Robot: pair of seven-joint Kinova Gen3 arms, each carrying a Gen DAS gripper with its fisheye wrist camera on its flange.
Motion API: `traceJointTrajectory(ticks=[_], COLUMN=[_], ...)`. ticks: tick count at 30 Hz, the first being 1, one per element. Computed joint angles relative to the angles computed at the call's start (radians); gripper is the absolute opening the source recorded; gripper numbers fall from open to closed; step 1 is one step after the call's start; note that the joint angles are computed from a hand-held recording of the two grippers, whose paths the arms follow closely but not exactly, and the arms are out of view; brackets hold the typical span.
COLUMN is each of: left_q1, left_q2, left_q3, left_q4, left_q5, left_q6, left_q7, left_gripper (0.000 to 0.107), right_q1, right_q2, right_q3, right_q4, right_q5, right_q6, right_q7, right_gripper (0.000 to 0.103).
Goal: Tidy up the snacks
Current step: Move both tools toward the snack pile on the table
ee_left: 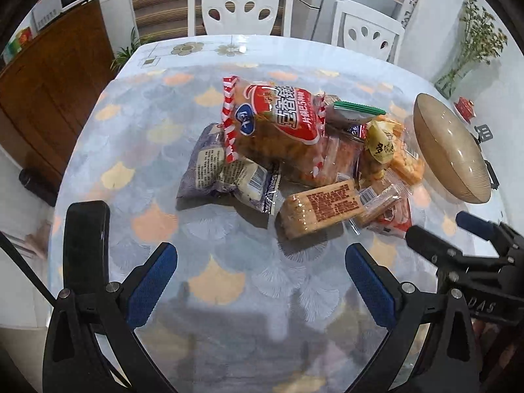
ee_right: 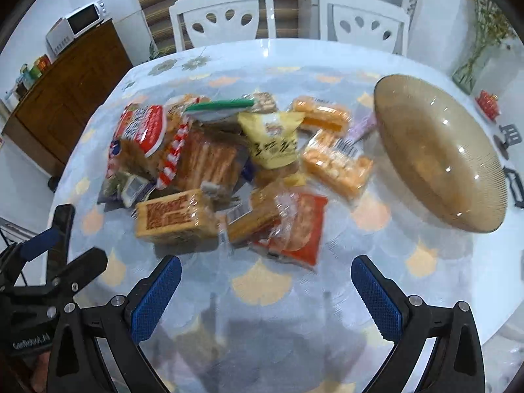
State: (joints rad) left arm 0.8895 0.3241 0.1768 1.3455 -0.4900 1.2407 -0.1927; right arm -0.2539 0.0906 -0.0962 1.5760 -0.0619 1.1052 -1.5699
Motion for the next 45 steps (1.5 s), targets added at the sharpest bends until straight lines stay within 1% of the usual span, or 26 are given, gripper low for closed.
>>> traceJointTrajectory(ticks=[1, 2, 4, 5, 6, 8, 9, 12, 13, 15, 16, 17, 18, 19, 20, 22, 24, 26, 30, 35, 40, 45], left_q1=[-0.003, -0.008, -0.028, -0.037, -0.028, 0.018, 0.02, -0.031, -0.033, 0.009, 0.017, 0.011, -0.009, -0.023, -0.032, -0.069, -0.059, -0.069, -0.071, -0.051, -0.072, -0.074], left_q2=[-0.004, -0.011, -0.018, -0.014, -0.012, -0.014, -0.025, -0.089, -0.088, -0.062, -0.053, -0.051, -0.044, -0.045, -0.04, -0.033, -0.016, 0.0, 0.004, 0.004, -0.005, 0.003], left_q3=[0.0, 0.001, 0.014, 0.027, 0.023, -0.013, -0.016, 0.009, 0.008, -0.039, -0.049, -0.04, -0.012, -0.003, -0.008, 0.013, -0.002, -0.002, -0.004, -0.009, -0.009, -0.009], left_q4=[0.003, 0.01, 0.007, -0.006, -0.024, -0.061, -0.078, -0.134, -0.167, -0.246, -0.263, -0.264, -0.263, -0.243, -0.231, -0.19, -0.159, -0.134, -0.08, -0.053, -0.045, -0.05], left_q5=[0.002, 0.007, 0.011, 0.006, -0.016, -0.082, -0.105, -0.116, -0.125, -0.152, -0.156, -0.16, -0.162, -0.148, -0.118, -0.051, -0.016, 0.026, 0.075, 0.07, 0.084, 0.093], left_q6=[-0.004, -0.012, -0.003, 0.016, 0.051, 0.133, 0.166, 0.204, 0.231, 0.295, 0.303, 0.294, 0.27, 0.231, 0.191, 0.109, 0.062, 0.023, -0.039, -0.049, -0.065, -0.072], left_q7=[-0.003, -0.007, -0.024, -0.036, -0.064, -0.123, -0.15, -0.206, -0.23, -0.291, -0.304, -0.3, -0.28, -0.258, -0.249, -0.222, -0.201, -0.202, -0.2, -0.189, -0.215, -0.226], left_gripper=[0.102, 0.102, 0.102, 0.102, 0.102, 0.102, 0.102, 0.102, 0.102, 0.102, 0.102, 0.102, 0.102, 0.102, 0.102, 0.102, 0.102, 0.102, 0.102, 0.102, 0.102, 0.102], right_q1=[-0.008, 0.003, 0.003, -0.001, 0.001, 0.003, 0.005, 0.008, 0.011, 0.01, 0.008, 0.008, 0.008, 0.01, 0.01, 0.015, 0.016, 0.02, 0.023, 0.007, 0.009, 0.007], right_q2=[-0.007, -0.012, -0.006, -0.007, -0.01, -0.018, -0.02, -0.022, -0.022, -0.023, -0.022, -0.02, -0.015, -0.015, -0.012, -0.011, -0.01, -0.007, 0.004, 0.014, 0.018, 0.024], right_q3=[0.008, 0.002, 0.002, 0.0, 0.002, 0.003, 0.004, 0.006, 0.007, 0.006, 0.004, 0.004, 0.004, 0.005, 0.006, 0.01, 0.014, 0.016, 0.02, 0.012, 0.012, 0.011], right_q4=[0.007, 0.03, 0.083, 0.105, 0.11, 0.126, 0.126, 0.129, 0.127, 0.129, 0.13, 0.13, 0.125, 0.129, 0.126, 0.12, 0.114, 0.11, 0.097, 0.094, 0.09, 0.088], right_q5=[0.004, 0.005, 0.014, 0.025, 0.026, 0.024, 0.027, 0.037, 0.03, 0.032, 0.035, 0.037, 0.037, 0.036, 0.041, 0.043, 0.063, 0.065, 0.078, 0.105, 0.095, 0.091], right_q6=[-0.008, -0.033, -0.102, -0.125, -0.132, -0.149, -0.152, -0.163, -0.165, -0.174, -0.178, -0.181, -0.18, -0.187, -0.189, -0.191, -0.191, -0.186, -0.166, -0.149, -0.143, -0.136], right_q7=[-0.017, -0.019, -0.015, -0.025, -0.029, -0.038, -0.039, -0.044, -0.041, -0.049, -0.051, -0.051, -0.047, -0.043, -0.047, -0.045, -0.054, -0.057, -0.082, -0.103, -0.089, -0.082], right_gripper=[0.103, 0.103, 0.103, 0.103, 0.103, 0.103, 0.103, 0.103, 0.103, 0.103, 0.103, 0.103, 0.103, 0.103, 0.103, 0.103, 0.103, 0.103, 0.103, 0.103, 0.103, 0.103])
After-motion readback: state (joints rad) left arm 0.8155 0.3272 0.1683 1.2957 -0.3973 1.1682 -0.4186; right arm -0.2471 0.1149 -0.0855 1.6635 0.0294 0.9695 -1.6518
